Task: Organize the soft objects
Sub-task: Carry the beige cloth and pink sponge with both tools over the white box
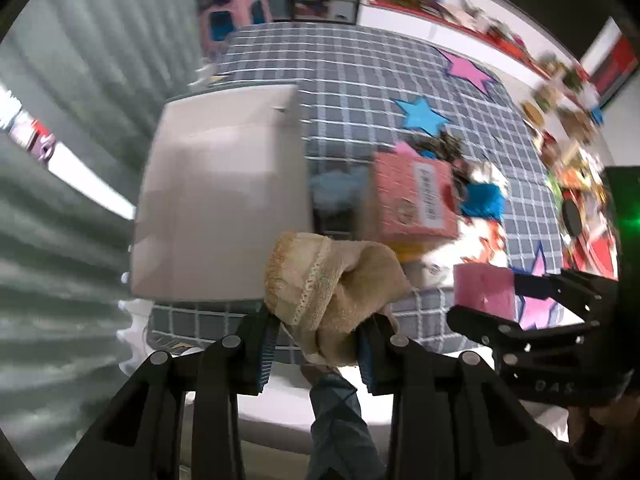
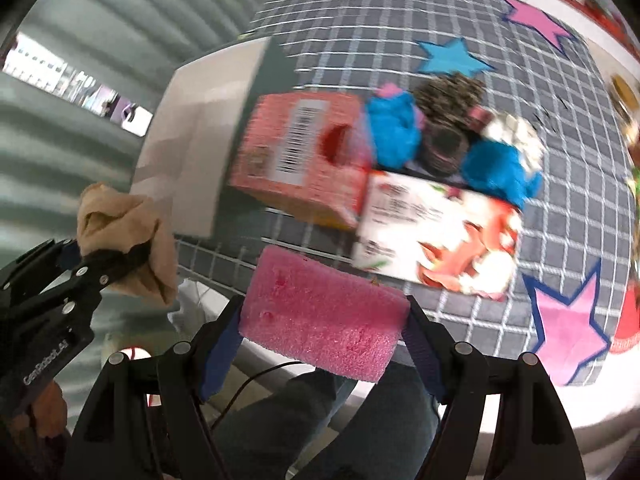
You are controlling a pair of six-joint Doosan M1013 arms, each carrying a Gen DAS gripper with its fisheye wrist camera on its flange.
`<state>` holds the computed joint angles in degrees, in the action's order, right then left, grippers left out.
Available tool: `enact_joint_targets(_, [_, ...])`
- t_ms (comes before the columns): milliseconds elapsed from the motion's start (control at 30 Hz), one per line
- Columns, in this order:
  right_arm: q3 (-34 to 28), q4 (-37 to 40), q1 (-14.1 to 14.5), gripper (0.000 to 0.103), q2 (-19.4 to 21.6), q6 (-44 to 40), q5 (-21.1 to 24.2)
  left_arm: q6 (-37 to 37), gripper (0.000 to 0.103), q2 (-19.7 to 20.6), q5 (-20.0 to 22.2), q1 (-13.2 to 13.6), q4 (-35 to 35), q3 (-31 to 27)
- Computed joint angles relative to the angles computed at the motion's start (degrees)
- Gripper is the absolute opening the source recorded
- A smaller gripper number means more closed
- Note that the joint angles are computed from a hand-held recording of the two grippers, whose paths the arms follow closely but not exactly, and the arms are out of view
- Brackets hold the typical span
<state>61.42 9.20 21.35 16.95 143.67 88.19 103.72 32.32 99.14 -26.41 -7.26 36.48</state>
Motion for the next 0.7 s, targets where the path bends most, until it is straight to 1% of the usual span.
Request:
enact_joint_targets(100, [-3.5, 0.0, 0.0, 0.077, 2.2, -2.8, 0.8, -2.9, 0.037, 0.6, -0.8, 1.1, 1.1, -1.1])
enact_joint_targets(367, [-14.0, 0.1, 0.1, 0.077, 8.6, -9.3, 3.5, -9.3, 0.037, 3.8, -1.0, 3.6, 4.1, -5.0])
enact_joint_targets(700, [-23.4, 0.6, 0.1, 0.077, 15.1, -11.3, 7.3, -11.0, 0.037, 6.3, -1.6, 4.1, 6.1, -5.9])
